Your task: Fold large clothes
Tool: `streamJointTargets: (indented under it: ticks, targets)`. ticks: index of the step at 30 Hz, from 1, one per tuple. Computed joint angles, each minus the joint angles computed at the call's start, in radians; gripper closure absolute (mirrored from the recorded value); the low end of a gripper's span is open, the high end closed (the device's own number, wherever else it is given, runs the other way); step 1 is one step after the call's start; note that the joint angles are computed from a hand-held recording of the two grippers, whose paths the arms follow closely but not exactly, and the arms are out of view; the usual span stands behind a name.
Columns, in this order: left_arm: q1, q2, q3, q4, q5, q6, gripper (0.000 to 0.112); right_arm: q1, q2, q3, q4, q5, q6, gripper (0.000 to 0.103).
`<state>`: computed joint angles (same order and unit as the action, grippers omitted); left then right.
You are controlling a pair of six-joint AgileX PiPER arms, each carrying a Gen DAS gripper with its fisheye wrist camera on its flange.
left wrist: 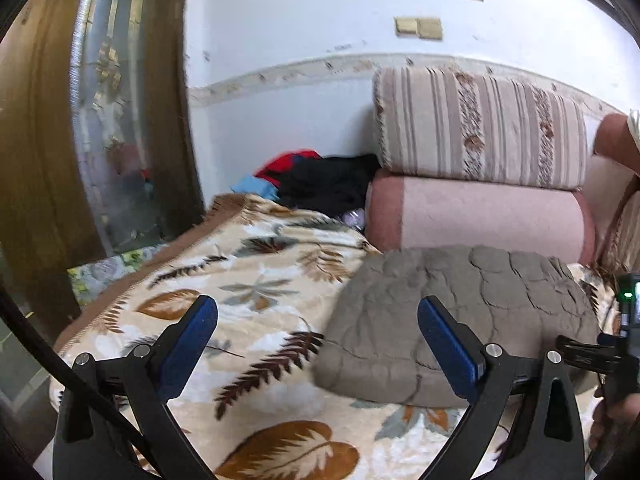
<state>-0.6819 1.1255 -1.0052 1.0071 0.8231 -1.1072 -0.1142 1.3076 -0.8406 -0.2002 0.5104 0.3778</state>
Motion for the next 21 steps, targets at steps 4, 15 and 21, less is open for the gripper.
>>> streamJointTargets:
  ticks: [4,15,21]
  targets:
    - [0.022,-0.062,0.031,0.019,-0.006,-0.034,0.01,-0.036,0.202,-0.099,0.113,0.024,-0.06,0.0]
    - [-0.098,-0.086,0.02,0.009,0.09,0.017,0.01,-0.102,-0.053,0.067,0.293,0.025,-0.218,0.001]
    - [-0.205,-0.105,0.005,-0.013,0.153,0.003,0.01,-0.053,-0.345,0.2,0.204,0.089,-0.136,0.001]
